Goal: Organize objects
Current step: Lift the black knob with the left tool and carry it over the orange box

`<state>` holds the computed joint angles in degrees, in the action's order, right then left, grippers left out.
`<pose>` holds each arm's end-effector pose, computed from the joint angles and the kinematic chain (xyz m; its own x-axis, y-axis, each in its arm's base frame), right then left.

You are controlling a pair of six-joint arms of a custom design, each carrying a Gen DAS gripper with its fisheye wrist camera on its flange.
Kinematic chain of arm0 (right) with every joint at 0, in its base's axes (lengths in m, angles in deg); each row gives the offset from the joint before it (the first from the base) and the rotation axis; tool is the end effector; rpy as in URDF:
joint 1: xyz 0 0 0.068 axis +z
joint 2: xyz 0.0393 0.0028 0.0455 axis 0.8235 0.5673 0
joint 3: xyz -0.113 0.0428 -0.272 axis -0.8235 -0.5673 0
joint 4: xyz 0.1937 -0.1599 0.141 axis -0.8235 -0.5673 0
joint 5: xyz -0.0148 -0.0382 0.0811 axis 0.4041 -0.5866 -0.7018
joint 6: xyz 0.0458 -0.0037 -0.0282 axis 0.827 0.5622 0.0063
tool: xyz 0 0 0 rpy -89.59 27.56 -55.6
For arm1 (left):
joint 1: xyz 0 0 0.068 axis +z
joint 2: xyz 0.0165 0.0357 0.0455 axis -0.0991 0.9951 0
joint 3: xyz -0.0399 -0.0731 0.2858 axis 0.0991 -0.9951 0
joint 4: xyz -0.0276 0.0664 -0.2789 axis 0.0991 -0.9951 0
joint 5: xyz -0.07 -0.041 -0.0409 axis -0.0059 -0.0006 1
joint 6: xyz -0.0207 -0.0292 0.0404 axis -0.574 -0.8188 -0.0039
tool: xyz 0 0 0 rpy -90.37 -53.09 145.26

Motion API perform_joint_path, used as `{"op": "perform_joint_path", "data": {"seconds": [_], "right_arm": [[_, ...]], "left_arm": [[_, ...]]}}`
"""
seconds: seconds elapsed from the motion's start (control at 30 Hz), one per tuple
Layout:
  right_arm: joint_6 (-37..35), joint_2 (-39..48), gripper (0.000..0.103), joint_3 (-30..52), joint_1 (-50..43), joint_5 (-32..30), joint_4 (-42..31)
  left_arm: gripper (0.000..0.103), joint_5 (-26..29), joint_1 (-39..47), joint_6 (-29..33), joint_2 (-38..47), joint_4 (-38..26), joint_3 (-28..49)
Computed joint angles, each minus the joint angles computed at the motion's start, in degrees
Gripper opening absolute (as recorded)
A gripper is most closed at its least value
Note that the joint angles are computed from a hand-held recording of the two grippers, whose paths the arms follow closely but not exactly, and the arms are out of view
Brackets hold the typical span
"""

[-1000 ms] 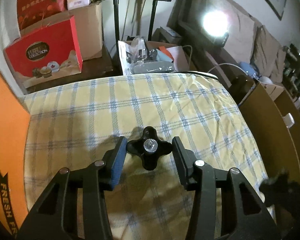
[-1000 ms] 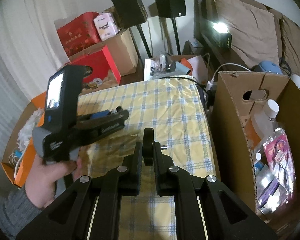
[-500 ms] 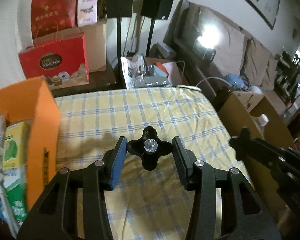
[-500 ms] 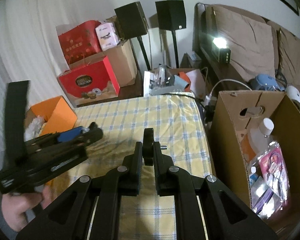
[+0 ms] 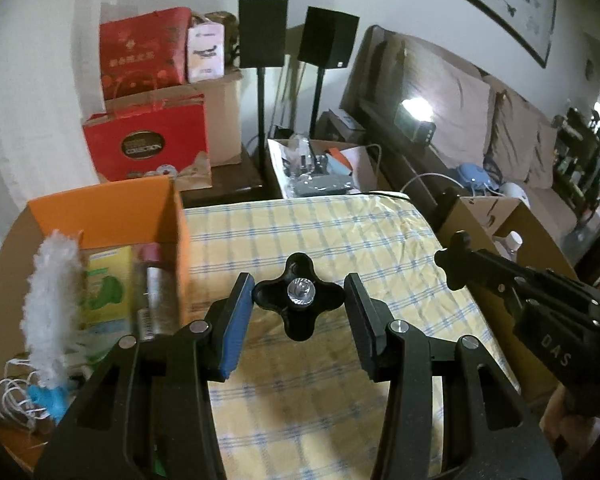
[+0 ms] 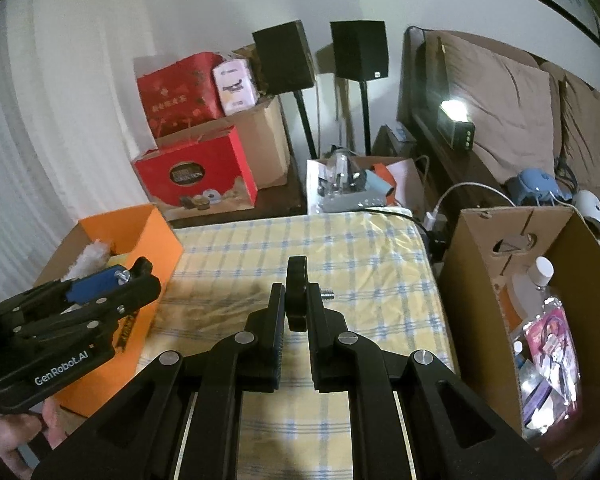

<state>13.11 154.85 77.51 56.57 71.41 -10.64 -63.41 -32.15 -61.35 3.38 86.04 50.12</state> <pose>0.2640 0.0164 0.1243 -0.6577 -0.0777 -0.7493 -0.2929 0.9428 0.1593 0.2303 -0.1048 0.1160 -0.7119 -0.0983 -0.6954 -0.0162 0.9922 -0.1237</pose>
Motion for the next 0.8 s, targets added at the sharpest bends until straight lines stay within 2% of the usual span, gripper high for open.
{"op": "perform_joint_path", "data": {"seconds": [0.3, 0.8], "right_arm": [[3.71, -5.74, 0.009, -1.05, 10.05, 5.72, -1.99], [10.97, -6.05, 0.009, 1.75, 28.18, 15.14, -3.49]], "left_arm": [[0.043, 1.56, 5.67, 2.05, -12.82, -5.45, -5.5], [0.043, 12.98, 26.18, 12.29, -31.78, -16.56, -11.88]]}}
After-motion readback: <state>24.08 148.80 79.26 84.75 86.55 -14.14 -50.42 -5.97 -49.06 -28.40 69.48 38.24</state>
